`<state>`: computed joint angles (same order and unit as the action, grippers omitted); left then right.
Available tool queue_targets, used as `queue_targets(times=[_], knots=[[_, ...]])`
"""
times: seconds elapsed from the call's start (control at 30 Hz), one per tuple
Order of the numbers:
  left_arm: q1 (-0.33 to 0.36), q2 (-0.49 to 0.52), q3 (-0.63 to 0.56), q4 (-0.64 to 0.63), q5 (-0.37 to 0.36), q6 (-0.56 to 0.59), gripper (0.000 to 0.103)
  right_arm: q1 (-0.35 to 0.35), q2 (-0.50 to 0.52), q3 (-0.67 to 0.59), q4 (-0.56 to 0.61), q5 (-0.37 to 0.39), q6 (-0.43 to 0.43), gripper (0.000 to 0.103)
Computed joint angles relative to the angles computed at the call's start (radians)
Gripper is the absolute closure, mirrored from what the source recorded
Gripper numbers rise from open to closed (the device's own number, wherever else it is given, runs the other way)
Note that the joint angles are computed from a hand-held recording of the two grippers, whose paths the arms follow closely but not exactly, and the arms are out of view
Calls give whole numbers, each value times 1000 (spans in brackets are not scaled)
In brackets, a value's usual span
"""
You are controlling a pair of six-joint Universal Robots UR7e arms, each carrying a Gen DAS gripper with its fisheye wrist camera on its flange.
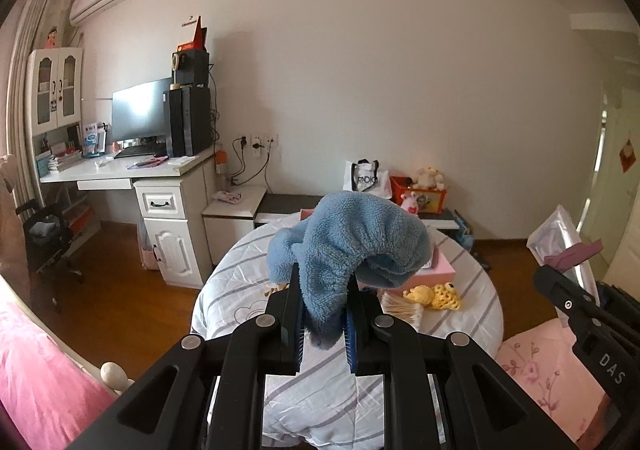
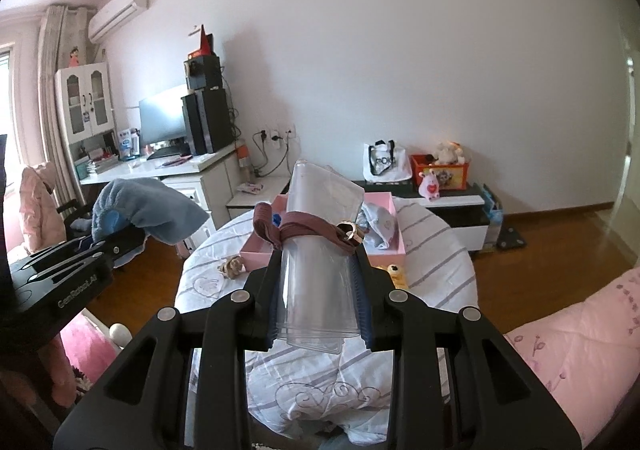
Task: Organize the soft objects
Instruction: 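Lift the fleece hat with the left gripper while the right lifts the clear tube toward the tray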
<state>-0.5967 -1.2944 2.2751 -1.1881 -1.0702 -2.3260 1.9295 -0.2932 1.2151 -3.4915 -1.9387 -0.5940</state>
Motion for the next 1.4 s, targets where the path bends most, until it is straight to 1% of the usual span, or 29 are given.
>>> queue_targets(times=[0.17,0.53,0.7,0.93,1.23,1.4], knots=[[11,0,11,-22,3,8,90,-5,0,-1,3,3,1,75],[29,-13,11,-16,16,16,90,-11,-3,2,-2,4,-3,75],[56,-29,18,-21,38,29,90,-11,-1,-1,1,-1,-2,75],[79,-50,39,-42,48,50,90,-10,11,-23,18,-13,11,75],[164,-91,90,-110,84,100,90,-25,49,-108,123,-36,40,75],[250,-124,131,-166,115,142,90,-42,82,-178,199,-47,63,75]])
